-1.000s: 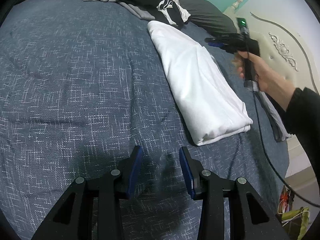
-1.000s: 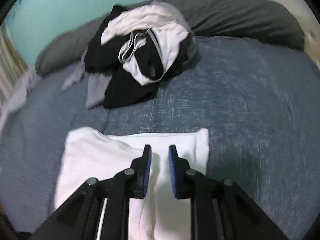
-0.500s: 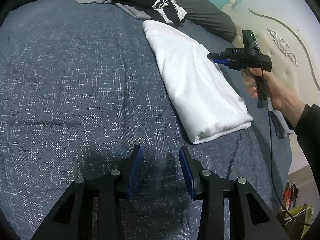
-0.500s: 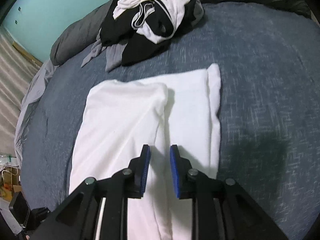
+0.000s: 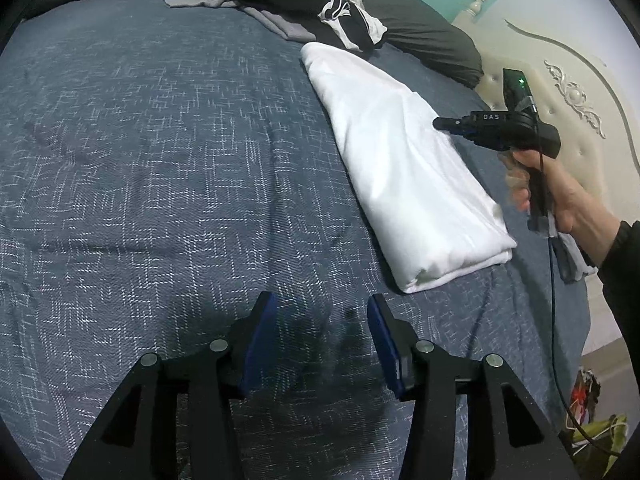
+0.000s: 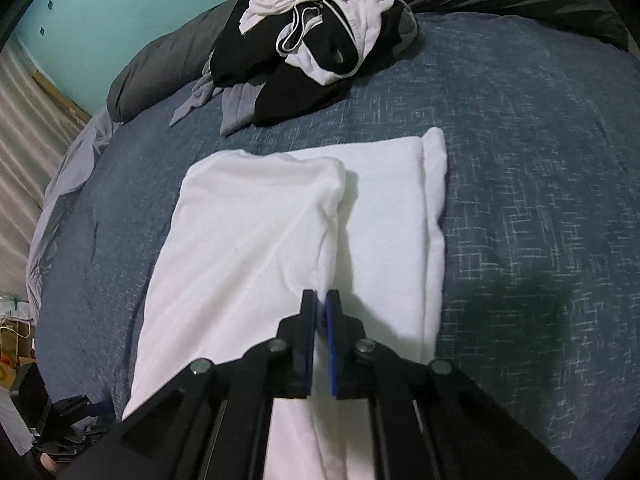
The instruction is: Fold clothes
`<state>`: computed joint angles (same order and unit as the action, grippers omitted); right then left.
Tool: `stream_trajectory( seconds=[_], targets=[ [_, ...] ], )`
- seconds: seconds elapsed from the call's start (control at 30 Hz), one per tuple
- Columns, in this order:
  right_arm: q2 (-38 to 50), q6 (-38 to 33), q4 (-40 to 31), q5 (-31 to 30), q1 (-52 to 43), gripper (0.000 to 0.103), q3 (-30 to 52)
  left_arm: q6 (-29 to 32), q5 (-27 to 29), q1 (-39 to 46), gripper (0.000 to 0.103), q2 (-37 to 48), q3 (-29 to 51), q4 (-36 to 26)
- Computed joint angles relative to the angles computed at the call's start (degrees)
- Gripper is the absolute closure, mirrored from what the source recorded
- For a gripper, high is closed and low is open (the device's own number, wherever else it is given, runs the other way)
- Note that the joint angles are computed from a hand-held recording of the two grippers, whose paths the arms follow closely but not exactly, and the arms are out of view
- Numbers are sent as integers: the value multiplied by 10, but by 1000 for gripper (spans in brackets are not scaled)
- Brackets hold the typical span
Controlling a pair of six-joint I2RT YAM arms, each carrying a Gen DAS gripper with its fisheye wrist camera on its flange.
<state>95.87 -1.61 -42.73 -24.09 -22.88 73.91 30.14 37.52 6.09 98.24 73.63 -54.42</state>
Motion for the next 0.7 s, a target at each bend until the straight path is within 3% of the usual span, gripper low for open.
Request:
stream_trajectory(
  seconds=[0.27, 0.47, 0.7],
  targets=[
    [4, 16, 1, -6, -20, 99, -13, 0, -1, -2, 52, 0, -4, 3],
    [-20, 46, 12, -55, -49, 97, -36, 2, 2, 0, 52, -1, -2, 0],
    [-72, -22, -37, -89, -66, 90, -80, 4, 6, 0, 52, 0, 1, -3]
  ],
)
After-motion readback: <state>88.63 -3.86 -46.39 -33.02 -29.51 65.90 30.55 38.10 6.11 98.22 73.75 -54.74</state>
